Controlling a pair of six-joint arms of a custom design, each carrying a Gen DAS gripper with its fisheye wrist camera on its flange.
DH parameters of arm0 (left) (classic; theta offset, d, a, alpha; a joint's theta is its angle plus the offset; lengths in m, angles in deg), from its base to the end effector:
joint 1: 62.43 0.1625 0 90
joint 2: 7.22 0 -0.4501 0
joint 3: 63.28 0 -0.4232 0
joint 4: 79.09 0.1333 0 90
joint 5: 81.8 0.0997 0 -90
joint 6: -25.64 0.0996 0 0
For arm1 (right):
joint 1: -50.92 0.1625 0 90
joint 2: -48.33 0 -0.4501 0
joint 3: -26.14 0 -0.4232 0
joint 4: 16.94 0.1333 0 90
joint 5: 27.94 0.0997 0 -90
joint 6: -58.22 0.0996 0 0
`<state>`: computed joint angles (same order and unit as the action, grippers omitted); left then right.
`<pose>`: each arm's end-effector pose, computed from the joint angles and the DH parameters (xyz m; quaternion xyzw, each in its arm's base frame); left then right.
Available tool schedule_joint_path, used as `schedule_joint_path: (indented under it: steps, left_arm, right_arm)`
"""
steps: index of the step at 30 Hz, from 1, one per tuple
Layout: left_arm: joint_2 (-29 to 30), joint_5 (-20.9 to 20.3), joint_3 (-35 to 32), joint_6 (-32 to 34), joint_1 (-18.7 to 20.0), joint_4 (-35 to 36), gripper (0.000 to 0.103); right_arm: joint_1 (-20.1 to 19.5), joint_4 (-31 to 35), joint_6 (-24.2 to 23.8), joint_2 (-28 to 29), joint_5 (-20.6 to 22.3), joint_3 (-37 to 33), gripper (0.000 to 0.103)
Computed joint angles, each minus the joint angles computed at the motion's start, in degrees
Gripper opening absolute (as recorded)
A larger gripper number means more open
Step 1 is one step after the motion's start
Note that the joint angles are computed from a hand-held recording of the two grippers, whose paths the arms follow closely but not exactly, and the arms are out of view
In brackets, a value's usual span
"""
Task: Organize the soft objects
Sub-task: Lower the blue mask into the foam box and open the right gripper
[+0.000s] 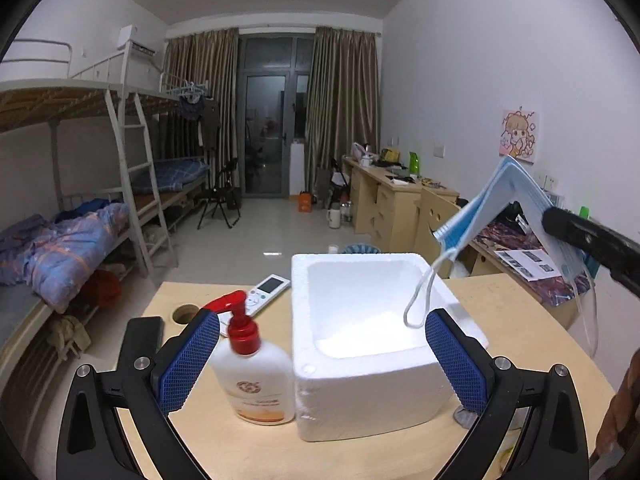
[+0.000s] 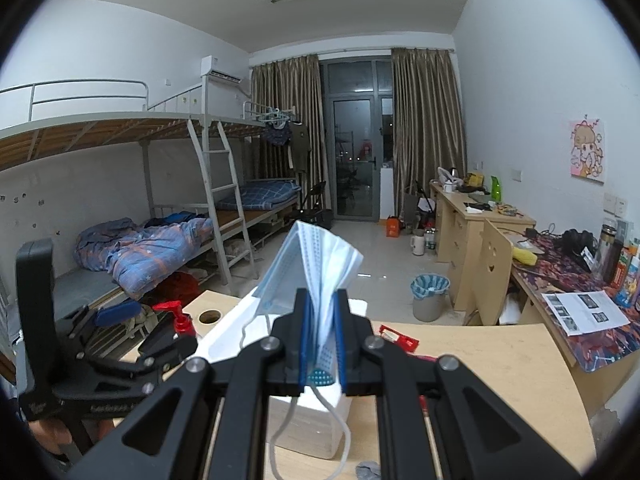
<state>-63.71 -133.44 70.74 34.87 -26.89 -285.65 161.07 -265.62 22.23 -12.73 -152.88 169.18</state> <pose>-0.2662 -0.4299 0.1267 0.3765 0.8141 -0.4103 0.1645 0.2022 -0.3298 0.2156 0.1876 -0.7477 0.5538 0.3147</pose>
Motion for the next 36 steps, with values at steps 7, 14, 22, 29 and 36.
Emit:
schedule_joint_path:
  steps: [7,14,22,29,36]
  left_arm:
    - [-0.23,0.91,1.73,0.18,0.61,-3.65,0.103]
    - [0.44,1.66,1.88,1.53,1.68,-5.79,0.103]
    - [0.53,0.15,1.41,2.46,3.4,-5.75,0.103]
    - [0.07,-0.96,1.2,2.82,4.6,-5.79,0.103]
    - [-0.32,-1.11,1.46,2.39,4.53,-5.42,0.103]
  right_arm:
    - [-0.23,2.15,0.35,1.82,-0.03,-2.02,0.014]
    - [-0.9,6.24,1.33,3.42,-0.97,-4.79,0.014]
    - [-1.92,11.17,2.95,4.75,-1.99,-7.21,0.014]
    - [-2.77,18.59,5.13,4.71,-3.3,-9.37,0.015]
    - [-3.54,24.01,7.91,3.97,-4.09,-9.86,0.015]
